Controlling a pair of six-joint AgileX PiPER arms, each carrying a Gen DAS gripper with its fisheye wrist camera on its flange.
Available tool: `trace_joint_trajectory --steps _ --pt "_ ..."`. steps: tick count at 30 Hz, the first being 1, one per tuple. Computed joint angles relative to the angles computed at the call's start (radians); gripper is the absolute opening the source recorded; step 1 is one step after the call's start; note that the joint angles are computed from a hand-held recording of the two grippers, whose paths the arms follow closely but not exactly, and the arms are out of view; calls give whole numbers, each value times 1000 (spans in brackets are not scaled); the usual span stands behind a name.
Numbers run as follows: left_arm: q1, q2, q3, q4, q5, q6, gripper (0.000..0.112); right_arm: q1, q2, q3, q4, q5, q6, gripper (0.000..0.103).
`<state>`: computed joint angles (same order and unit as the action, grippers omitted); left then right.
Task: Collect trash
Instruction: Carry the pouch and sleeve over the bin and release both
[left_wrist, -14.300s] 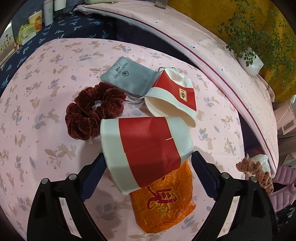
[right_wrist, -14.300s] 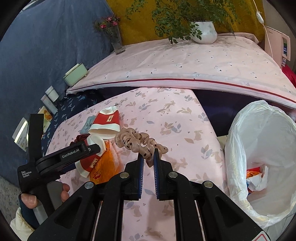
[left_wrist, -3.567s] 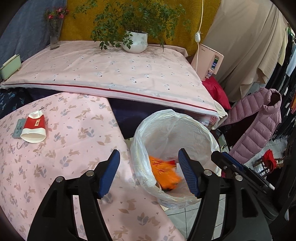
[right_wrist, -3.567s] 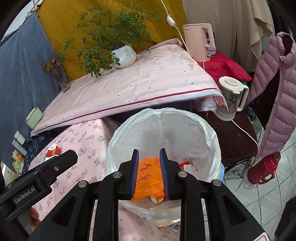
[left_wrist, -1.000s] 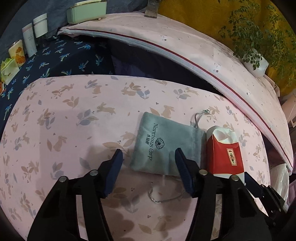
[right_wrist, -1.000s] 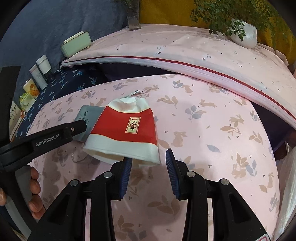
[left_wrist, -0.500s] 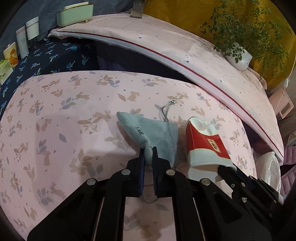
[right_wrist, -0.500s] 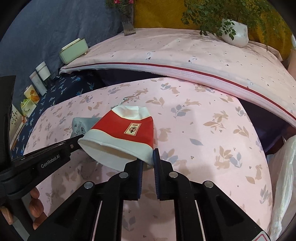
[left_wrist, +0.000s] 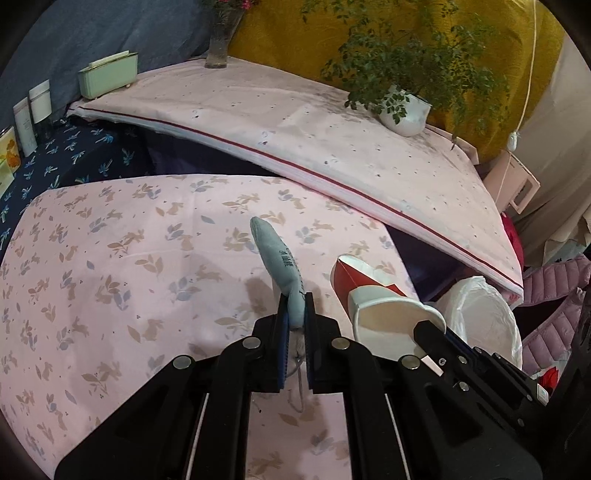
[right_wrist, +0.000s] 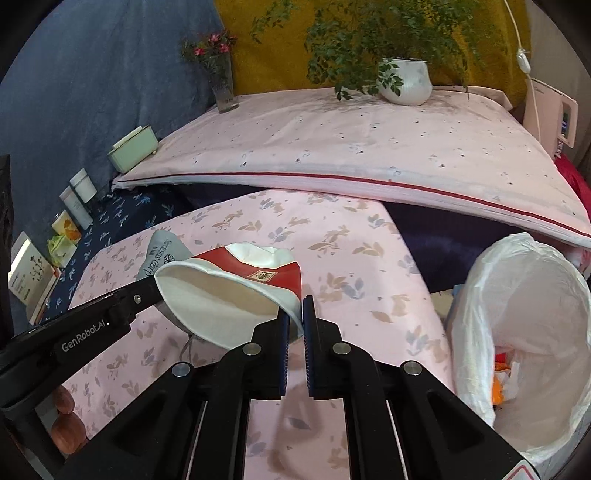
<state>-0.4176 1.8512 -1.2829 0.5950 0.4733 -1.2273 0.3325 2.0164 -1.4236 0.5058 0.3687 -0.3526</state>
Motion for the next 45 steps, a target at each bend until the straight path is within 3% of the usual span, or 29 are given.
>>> trace_joint_trajectory --steps 12,24,28,29,32,34,45 --pt "-226 129 -331 -33 161 79 7 -268 -186 205 342 -2 -382 7" --pt "-357 443 -877 -235 345 338 7 -546 -222 253 502 74 -579 7" --pt "-374 513 -995 -264 388 376 9 -599 -215 253 529 92 -615 7" --pt "-379 525 -1017 -263 403 376 16 -607 -209 247 530 97 -615 7" --pt "-386 532 -1027 -234 420 346 37 -628 -205 247 547 104 -629 7" --pt "-386 522 -1007 -217 414 322 45 -641 -198 239 555 115 -633 7" --pt "-383 489 -952 -167 419 280 51 -622 -184 221 541 118 -617 7"
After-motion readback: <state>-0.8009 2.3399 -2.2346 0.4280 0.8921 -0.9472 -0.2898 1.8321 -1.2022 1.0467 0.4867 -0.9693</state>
